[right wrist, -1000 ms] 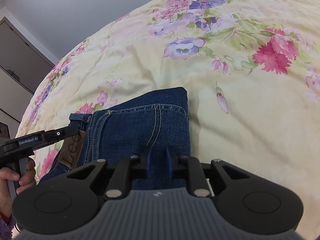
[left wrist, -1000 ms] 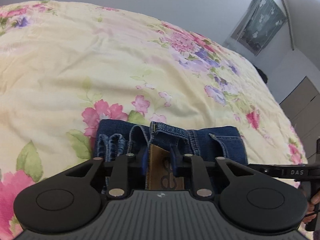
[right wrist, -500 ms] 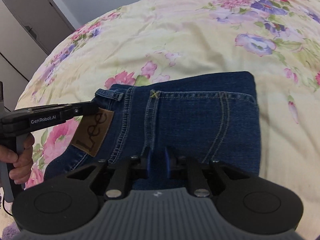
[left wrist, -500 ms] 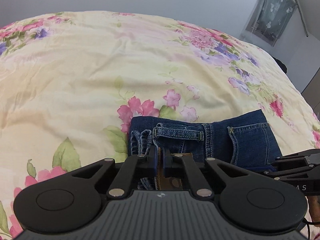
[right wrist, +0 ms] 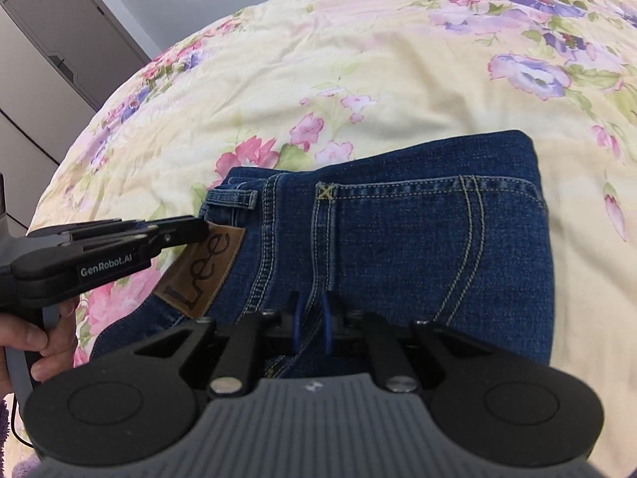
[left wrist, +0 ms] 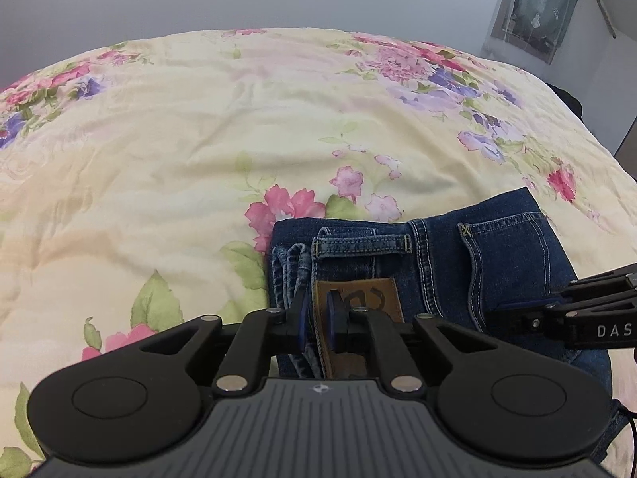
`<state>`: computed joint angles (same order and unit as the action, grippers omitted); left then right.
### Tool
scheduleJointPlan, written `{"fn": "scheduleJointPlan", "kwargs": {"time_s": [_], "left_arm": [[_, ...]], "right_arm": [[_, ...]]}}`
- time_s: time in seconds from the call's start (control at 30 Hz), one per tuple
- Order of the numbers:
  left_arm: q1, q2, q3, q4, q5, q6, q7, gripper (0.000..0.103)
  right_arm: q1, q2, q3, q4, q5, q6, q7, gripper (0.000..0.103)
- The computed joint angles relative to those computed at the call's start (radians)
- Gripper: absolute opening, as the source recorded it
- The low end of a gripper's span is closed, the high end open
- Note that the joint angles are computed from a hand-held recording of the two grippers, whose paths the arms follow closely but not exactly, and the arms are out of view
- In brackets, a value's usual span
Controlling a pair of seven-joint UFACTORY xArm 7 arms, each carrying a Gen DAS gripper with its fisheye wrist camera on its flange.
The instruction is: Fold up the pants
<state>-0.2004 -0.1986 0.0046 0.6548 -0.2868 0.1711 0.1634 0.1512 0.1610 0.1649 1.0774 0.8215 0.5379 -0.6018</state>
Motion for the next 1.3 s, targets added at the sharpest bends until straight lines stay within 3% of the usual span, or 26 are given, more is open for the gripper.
{"fn": "scheduleJointPlan", "kwargs": {"time_s": [0.1,0.2,0.23,0.37,0.4,0.5,0.6,0.7,0.77,0.8,0.83,0.9,0.93,1.1,1.3], "left_arm": [[0.016,-0.053,-0.009,-0.021,0.03,0.037,-0.019,0.02],[0.009,-0.09,0.0,-0.041,0.038,0.048,-0.014,0.041],[0.001,-0.097,0.009,-0.044,0.032,0.054,-0.008,0.049],[-0.06,-0.132,0.078,-0.069,-0.065,0.054,0.05,0.069],[-0.084,-0.138,0.107,-0.075,-0.109,0.051,0.077,0.072],[-0.202,-0.139,0.243,-0.082,-0.338,0.058,0.208,0.079],[-0.289,-0.095,0.37,-0.05,-0.612,0.133,0.354,0.08],[-0.33,-0.032,0.444,-0.016,-0.894,0.201,0.52,0.084],[-0.332,0.004,0.466,0.006,-1.06,0.247,0.641,0.078],[-0.325,0.016,0.463,0.014,-1.103,0.261,0.674,0.076],[-0.316,0.025,0.457,0.02,-1.124,0.276,0.697,0.063],[-0.297,0.03,0.431,0.027,-1.14,0.278,0.716,0.052],[-0.287,0.027,0.417,0.027,-1.143,0.277,0.725,0.04],[-0.236,-0.027,0.3,0.011,-1.036,0.177,0.66,0.028],[-0.091,-0.176,0.196,-0.05,-0.834,0.194,0.51,0.026]], "right_arm": [[-0.001,-0.064,-0.009,-0.058,0.006,-0.048,-0.027,0.019],[-0.005,-0.118,-0.035,-0.101,0.011,-0.082,-0.052,0.028],[-0.005,-0.13,-0.045,-0.112,0.009,-0.092,-0.053,0.034],[-0.022,-0.166,-0.09,-0.152,0.003,-0.127,-0.043,0.043],[-0.028,-0.171,-0.101,-0.161,0.01,-0.129,-0.046,0.049],[-0.056,-0.159,-0.131,-0.167,0.071,-0.069,-0.07,0.052],[-0.092,-0.123,-0.144,-0.16,0.195,0.046,-0.126,0.053],[-0.121,-0.081,-0.132,-0.155,0.355,0.109,-0.2,0.055],[-0.135,-0.053,-0.124,-0.143,0.421,0.134,-0.223,0.054],[-0.143,-0.039,-0.121,-0.133,0.449,0.151,-0.23,0.048],[-0.15,-0.027,-0.119,-0.125,0.466,0.17,-0.231,0.041],[-0.152,-0.022,-0.112,-0.119,0.461,0.165,-0.209,0.038],[-0.152,-0.025,-0.109,-0.118,0.451,0.165,-0.207,0.035],[-0.14,-0.065,-0.103,-0.109,0.386,0.161,-0.164,0.019],[-0.099,-0.171,-0.105,-0.117,0.311,0.173,-0.085,0.016]]}}
